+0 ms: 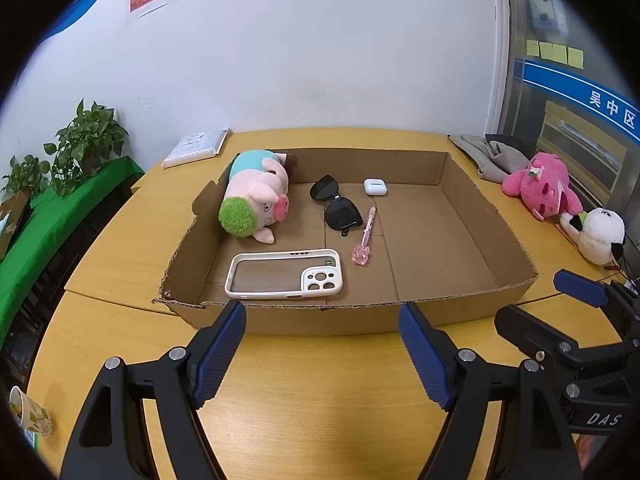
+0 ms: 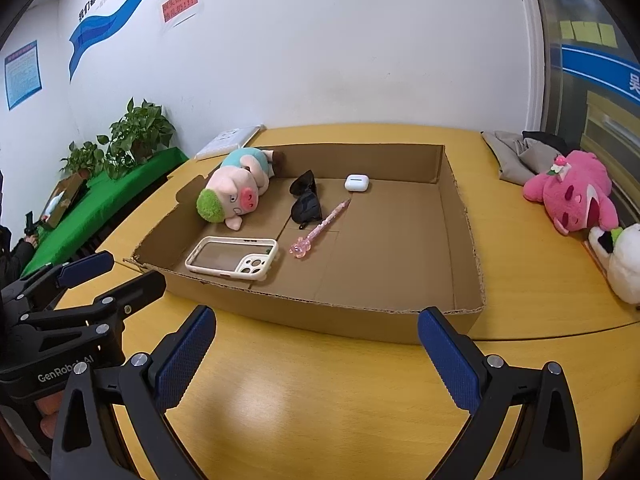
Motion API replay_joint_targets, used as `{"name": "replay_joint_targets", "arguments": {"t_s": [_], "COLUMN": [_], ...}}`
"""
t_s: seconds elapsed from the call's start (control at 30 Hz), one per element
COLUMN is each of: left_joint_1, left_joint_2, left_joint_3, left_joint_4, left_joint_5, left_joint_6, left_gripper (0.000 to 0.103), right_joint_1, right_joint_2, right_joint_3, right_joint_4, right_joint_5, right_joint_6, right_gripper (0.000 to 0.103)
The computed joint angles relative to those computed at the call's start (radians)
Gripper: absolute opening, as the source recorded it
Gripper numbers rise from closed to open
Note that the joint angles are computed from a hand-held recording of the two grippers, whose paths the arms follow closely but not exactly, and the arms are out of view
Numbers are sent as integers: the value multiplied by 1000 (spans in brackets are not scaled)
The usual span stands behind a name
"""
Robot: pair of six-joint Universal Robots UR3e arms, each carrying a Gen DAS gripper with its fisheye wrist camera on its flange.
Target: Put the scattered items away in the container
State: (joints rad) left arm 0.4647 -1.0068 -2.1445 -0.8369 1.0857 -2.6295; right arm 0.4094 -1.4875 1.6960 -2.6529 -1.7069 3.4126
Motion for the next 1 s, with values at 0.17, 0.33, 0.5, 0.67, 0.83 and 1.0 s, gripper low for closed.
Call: {"name": "replay_joint_targets", "arguments": {"t_s": [0.17, 0.33, 0.5, 0.67, 0.83, 1.0], "left_joint_1": [34, 66, 91, 84, 70, 80], "left_joint_2": [2, -3, 0, -3, 8, 33], "left_joint_3": [-7, -5, -8, -19, -19, -34], "left_joint_4": [-29, -56, -71, -64, -67, -77], "left_joint_5": [-32, -58, -73, -47, -42, -54], "left_joint_6": [49, 95, 107, 84, 52, 37], "left_gripper": [79, 79, 79, 79, 79, 79], "right_joint_1": [15, 48, 70, 73, 70, 71], "right_joint_2": [22, 51, 65, 67, 59, 57], "right_joint_3": [-16, -57, -82, -81, -75, -81], "right_joint_4": [7, 25, 41, 48, 60, 80], "right_joint_5": [-16, -57, -77, -73, -73, -75], "right_joint_6": [27, 46, 51, 40, 26, 7], "right_gripper": [103, 103, 103, 103, 103, 103]}}
